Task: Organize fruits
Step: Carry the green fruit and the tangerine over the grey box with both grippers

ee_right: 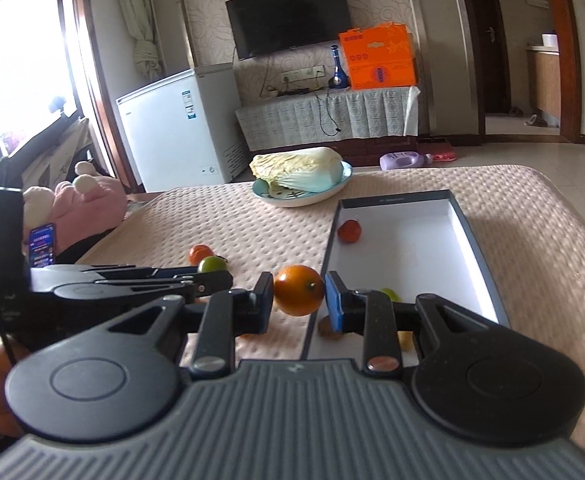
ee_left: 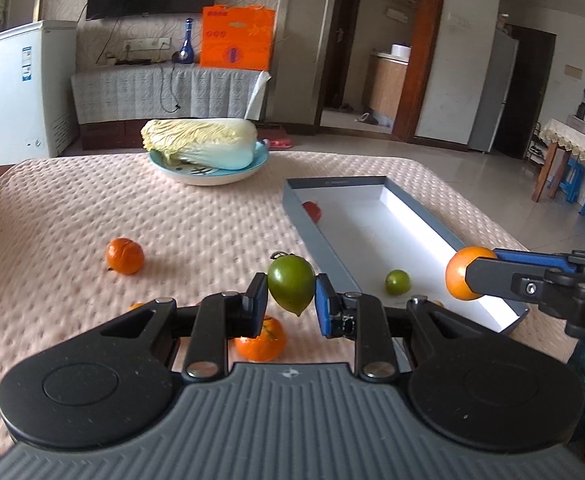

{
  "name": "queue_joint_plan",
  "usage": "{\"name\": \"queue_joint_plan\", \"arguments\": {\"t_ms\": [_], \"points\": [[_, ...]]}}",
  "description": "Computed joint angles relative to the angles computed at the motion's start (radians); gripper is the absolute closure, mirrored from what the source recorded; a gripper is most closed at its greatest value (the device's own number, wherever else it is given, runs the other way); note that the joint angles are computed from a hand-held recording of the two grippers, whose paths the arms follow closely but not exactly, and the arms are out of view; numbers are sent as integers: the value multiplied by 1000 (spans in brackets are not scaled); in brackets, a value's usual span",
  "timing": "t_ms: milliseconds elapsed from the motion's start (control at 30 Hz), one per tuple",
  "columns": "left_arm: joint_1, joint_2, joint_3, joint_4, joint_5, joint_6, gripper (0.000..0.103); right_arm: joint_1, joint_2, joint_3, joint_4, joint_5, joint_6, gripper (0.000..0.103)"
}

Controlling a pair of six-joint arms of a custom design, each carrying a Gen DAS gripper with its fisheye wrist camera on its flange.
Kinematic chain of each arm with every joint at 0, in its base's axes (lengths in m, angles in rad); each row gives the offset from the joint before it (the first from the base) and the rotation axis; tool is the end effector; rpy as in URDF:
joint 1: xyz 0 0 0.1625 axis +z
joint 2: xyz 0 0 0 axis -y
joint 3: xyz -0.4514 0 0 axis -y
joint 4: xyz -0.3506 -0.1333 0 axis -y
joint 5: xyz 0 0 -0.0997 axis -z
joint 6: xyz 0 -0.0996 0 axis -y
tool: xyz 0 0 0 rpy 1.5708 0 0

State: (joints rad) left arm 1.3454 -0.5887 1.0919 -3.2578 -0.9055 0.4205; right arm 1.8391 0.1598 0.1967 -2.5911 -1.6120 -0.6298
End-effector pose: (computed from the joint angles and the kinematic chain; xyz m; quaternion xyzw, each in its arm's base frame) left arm 0.0127 -0.8162 0.3068 0.0762 0.8017 -0.4985 0.3211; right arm 0.3669 -0.8471 -0.0486 0.4043 -0.8544 0.3170 0.0777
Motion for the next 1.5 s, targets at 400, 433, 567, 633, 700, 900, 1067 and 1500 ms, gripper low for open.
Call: {"name": "queue_joint_plan", "arguments": {"t_ms": [400,433,567,633,700,900,1067,1500], "points": [[0,-3,1,12,-33,9,73,-5,-28,56,-57,-17,13,72],[0,-4,3,11,-33,9,73,-4,-24,51,-59,-21,14,72],[0,-4,4,13,-39,7,73,-3,-23,53,-87,-42,21,72],[-1,1,-2,16,-39,15,73,-4,-27,61,-105,-49,27,72],[-1,7,-11,25,-40,17,73,-5,-25,53,-107,-50,33,72],[-4,22,-30,43,-57,21,73,-7,-44,92,-122,-60,29,72],[-7,33,-44,66,-75,23,73,-6,-58,121,-130,-76,27,72],[-11,99,-141,149,-132,30,73,-12,-77,160,-153,-126,14,72]]}}
